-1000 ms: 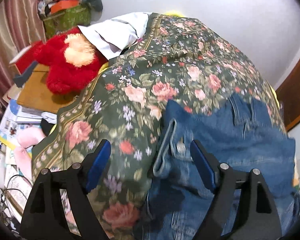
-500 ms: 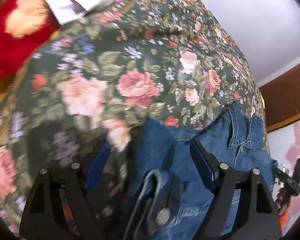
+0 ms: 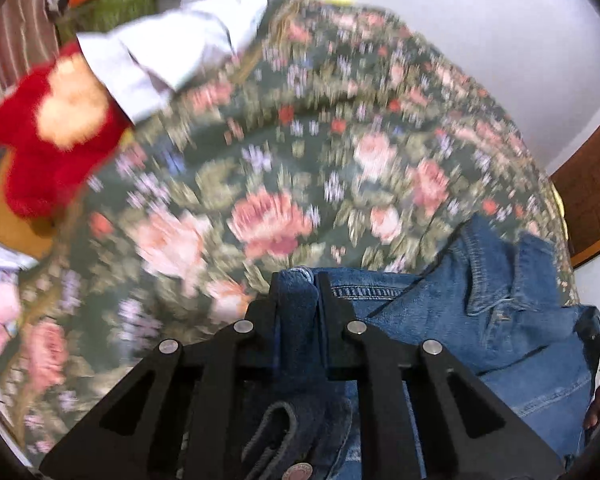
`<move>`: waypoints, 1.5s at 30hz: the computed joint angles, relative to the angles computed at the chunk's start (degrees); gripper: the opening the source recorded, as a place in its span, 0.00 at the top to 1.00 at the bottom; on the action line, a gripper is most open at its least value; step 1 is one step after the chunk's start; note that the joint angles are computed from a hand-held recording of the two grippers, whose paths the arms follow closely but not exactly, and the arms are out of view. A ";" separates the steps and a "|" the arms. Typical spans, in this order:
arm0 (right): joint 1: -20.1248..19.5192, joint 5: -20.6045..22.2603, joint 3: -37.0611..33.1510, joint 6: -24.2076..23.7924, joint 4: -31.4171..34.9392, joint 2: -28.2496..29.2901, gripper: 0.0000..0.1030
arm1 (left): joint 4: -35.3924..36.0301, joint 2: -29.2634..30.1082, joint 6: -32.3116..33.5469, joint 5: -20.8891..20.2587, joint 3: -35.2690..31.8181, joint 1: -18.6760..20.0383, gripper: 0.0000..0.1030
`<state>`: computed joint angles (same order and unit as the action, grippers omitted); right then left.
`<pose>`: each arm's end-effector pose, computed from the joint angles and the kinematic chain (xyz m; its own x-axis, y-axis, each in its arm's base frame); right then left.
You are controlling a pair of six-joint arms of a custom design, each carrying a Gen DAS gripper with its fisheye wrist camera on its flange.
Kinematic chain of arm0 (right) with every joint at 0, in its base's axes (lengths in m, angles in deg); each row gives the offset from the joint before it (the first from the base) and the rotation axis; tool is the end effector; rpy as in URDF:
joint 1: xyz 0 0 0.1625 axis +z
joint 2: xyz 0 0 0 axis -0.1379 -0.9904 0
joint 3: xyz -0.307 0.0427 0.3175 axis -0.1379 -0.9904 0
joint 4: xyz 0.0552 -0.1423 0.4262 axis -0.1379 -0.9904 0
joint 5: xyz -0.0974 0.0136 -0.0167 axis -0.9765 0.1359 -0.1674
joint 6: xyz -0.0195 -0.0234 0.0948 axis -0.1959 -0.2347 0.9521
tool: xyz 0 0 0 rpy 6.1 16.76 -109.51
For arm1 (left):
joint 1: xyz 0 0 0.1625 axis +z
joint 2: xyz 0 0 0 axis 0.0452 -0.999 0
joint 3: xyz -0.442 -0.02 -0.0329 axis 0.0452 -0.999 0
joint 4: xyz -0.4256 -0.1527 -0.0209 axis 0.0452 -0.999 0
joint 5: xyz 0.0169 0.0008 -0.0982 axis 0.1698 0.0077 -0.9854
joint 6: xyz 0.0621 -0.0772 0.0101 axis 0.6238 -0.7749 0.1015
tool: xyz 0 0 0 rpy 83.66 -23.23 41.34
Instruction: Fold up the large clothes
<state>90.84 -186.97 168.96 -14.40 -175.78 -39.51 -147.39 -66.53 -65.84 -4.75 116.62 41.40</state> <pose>0.0276 -0.5562 0.3768 -0.8334 -0.0788 0.5470 -0.3340 0.8604 -0.3850 -0.2615 -0.5416 0.1403 -0.8315 -0.2165 -0.5116 0.1229 0.8264 -0.5495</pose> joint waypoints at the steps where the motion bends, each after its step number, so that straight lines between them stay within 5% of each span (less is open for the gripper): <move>1: 0.70 0.07 -0.45 -0.45 -0.98 0.80 0.80 | 0.72 -1.11 -0.03 1.90 0.26 -0.91 0.88; 5: 5.12 -3.22 -4.57 -4.84 -4.18 7.72 0.80 | 1.43 -3.69 -0.11 8.58 -0.15 -2.17 0.89; 13: 8.26 -13.24 -12.59 -7.57 -11.31 22.46 0.80 | 9.57 -5.13 -5.29 8.51 0.20 4.22 0.88; 15: 7.30 -13.70 -13.66 -6.05 -8.94 23.54 0.79 | 8.63 -5.23 -4.00 8.07 0.81 5.39 0.85; 19: 5.45 -9.70 -13.27 -4.09 -7.62 22.18 0.68 | 7.48 -5.81 -4.72 6.53 1.30 7.26 0.81; 21: 5.74 -11.72 -13.72 -4.23 -7.08 22.28 0.53 | 7.52 -5.64 -5.35 6.46 1.20 7.62 0.80; 23: 6.10 -14.26 -13.95 -3.62 -7.05 22.19 0.28 | 9.69 -5.26 -6.73 7.74 0.86 6.96 0.79; 29: 6.21 -11.14 -11.47 0.26 -0.44 15.99 0.26 | 30.79 -4.31 -15.84 13.48 -3.21 2.38 0.74; 33: 7.58 -8.98 -8.74 0.78 1.91 11.02 0.25 | 38.33 -4.68 -17.34 13.30 -4.59 -1.96 0.72; 35: 8.55 -7.59 -6.93 0.76 3.03 7.94 0.24 | 38.53 -5.26 -17.13 13.17 -4.14 -3.95 0.64; 37: 9.47 -6.78 -5.33 0.44 3.36 5.64 0.19 | 36.88 -6.00 -16.27 13.04 -2.89 -6.36 0.42; 40: 10.62 -5.29 -2.53 -0.53 2.89 2.94 0.09 | 33.08 -5.67 -13.67 11.85 -1.53 -8.45 0.38; 45: 11.75 -5.09 0.23 -1.19 4.94 2.71 0.09 | 24.87 -2.02 -8.65 6.28 -0.92 -8.68 0.37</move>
